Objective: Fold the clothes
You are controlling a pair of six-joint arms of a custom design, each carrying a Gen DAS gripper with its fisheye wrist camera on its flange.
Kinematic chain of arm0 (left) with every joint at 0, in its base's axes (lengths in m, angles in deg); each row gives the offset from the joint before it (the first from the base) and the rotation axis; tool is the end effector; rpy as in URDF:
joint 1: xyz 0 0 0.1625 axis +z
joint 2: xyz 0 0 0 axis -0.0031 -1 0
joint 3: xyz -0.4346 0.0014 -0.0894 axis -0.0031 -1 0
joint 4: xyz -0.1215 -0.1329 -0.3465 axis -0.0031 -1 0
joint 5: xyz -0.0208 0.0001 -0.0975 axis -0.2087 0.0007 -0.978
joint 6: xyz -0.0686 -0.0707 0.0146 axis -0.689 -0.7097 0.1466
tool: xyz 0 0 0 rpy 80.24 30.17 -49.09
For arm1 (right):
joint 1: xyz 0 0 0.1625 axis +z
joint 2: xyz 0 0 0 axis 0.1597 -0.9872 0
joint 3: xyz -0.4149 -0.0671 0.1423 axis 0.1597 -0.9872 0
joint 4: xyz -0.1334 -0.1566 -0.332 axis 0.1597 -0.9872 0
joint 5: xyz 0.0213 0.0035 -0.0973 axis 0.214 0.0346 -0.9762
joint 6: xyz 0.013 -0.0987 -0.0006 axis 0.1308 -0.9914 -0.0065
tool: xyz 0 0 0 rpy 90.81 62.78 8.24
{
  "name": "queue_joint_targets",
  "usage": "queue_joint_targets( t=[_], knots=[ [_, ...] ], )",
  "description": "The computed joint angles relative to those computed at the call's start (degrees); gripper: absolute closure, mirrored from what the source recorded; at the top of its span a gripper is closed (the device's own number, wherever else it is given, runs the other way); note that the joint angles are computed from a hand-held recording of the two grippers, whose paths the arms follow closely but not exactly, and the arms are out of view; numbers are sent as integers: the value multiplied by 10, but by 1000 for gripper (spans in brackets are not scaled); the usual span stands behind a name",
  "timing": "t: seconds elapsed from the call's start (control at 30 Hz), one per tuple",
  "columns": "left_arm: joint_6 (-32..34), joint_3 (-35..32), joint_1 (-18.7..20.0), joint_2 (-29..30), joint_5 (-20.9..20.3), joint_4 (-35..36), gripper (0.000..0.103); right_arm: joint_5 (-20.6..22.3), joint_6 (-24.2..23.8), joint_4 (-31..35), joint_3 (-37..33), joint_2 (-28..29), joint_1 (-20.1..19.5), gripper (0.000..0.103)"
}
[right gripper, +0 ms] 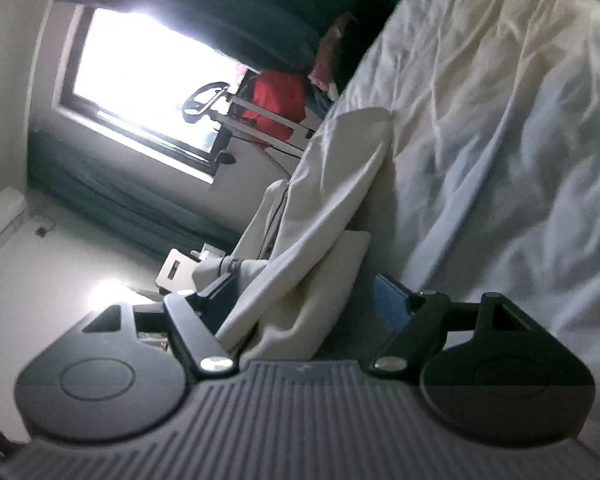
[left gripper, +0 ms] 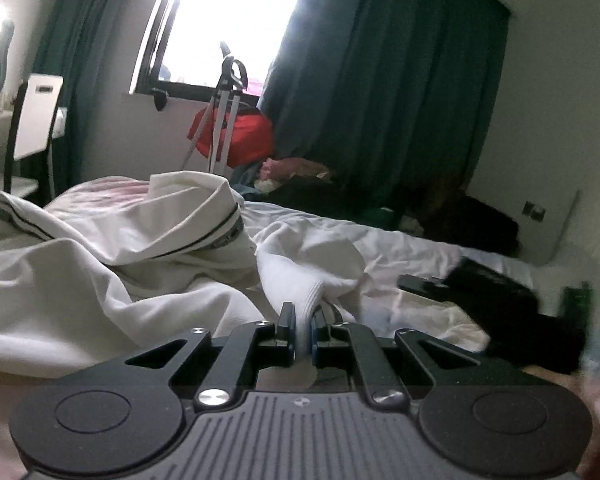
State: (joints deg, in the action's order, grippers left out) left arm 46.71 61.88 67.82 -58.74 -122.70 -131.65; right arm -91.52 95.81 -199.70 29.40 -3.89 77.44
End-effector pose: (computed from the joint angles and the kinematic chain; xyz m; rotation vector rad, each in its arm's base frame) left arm -0.0642 -0.5602 0.1501 0.9423 2.4847 -1.2470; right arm 0.1019 -0.5408 0.0291 0.4963 2.3610 -1.7221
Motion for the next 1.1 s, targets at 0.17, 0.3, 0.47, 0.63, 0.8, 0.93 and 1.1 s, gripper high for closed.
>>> queue_joint_targets(
  t=[0.17,0.3,0.47,0.63,0.8,0.93,1.1],
  knots=[
    [-23,-15,25,-2,-48,21,95,-17,26,112,-89,-5,-19,27],
    [-21,-39,51,5,-87,47,95,-52,-19,218,-193,10,-20,32],
    [-6,-77,78,18,-117,95,95,-98,-55,308,-335,49,-4,31],
    [1,-112,98,26,-146,156,95,-166,-93,404,-459,80,4,69],
    [12,-124,109,35,-166,167,95,-216,-165,389,-487,82,15,97],
    [29,-119,110,41,-187,145,95,-221,-187,302,-407,30,13,97],
    [82,-104,102,43,-170,122,88,-239,-214,164,-248,-64,8,97]
  ],
)
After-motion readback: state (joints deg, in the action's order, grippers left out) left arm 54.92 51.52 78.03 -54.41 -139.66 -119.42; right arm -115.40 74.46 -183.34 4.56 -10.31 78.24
